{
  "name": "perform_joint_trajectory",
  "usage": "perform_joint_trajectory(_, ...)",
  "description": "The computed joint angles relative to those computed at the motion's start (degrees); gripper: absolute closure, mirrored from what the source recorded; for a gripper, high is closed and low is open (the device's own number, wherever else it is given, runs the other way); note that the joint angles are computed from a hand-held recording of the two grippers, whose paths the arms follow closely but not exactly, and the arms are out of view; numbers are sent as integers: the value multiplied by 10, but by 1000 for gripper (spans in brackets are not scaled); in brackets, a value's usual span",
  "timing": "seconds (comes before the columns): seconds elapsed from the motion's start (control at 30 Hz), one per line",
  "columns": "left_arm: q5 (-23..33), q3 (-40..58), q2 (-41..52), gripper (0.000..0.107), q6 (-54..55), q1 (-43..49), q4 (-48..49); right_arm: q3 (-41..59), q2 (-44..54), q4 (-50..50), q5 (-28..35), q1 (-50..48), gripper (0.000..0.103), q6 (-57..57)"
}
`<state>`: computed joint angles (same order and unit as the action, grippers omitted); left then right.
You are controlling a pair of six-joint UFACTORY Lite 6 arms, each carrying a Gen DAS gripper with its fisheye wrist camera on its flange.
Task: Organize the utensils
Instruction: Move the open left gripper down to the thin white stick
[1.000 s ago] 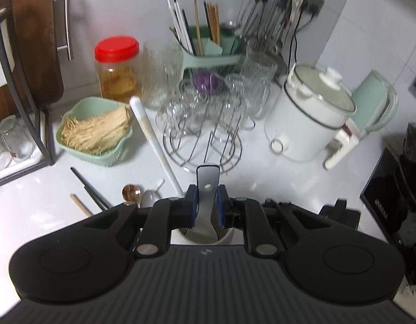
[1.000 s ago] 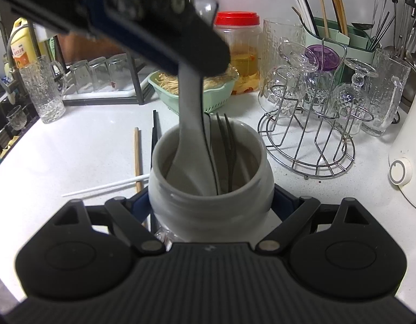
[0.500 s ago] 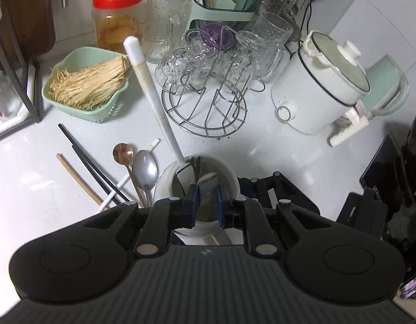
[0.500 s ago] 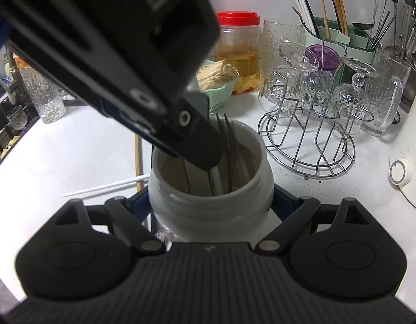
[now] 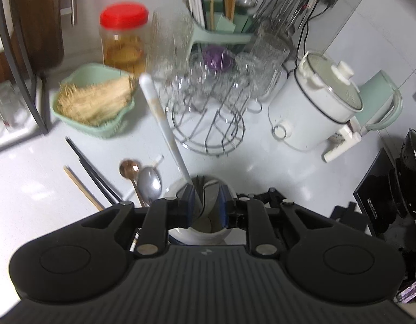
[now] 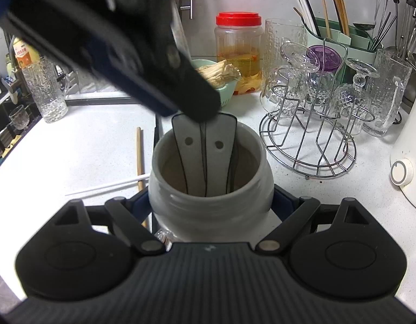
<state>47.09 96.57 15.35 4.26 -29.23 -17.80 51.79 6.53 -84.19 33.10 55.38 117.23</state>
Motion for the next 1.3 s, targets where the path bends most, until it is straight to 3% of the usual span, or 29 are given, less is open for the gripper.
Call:
perform_joint_trajectory(0.27,-41,-55,-95,72,-1,13,23,2,0,-3,4,2,12,16)
perform_joint_trajectory(0.37,-60,-86,-128,57,-15,22,46,-1,-11,-4,-17,-13,10,34)
perform_joint_trajectory(0.4,-67,-99,-141,51,-24,26,57,-4,-16,-6,-29,-20,4,41)
perform_joint_trajectory(0.43,-73,-113,-153,47,-29,32,61,-4,-19,-2,-37,-24,0,41)
perform_joint_trajectory(0.53,-92,-159,-194,41,-17,71,40,-3,-21,6,-31,-19,0,40)
perform_joint_trajectory(0.93,-120,-313,-258,38,149,225,-80,4,-31,39,37,36,0,31)
perform_joint_trajectory(1.3,-166,-405,-230,37,331,295,-196,31,-11,109,61,49,0,22)
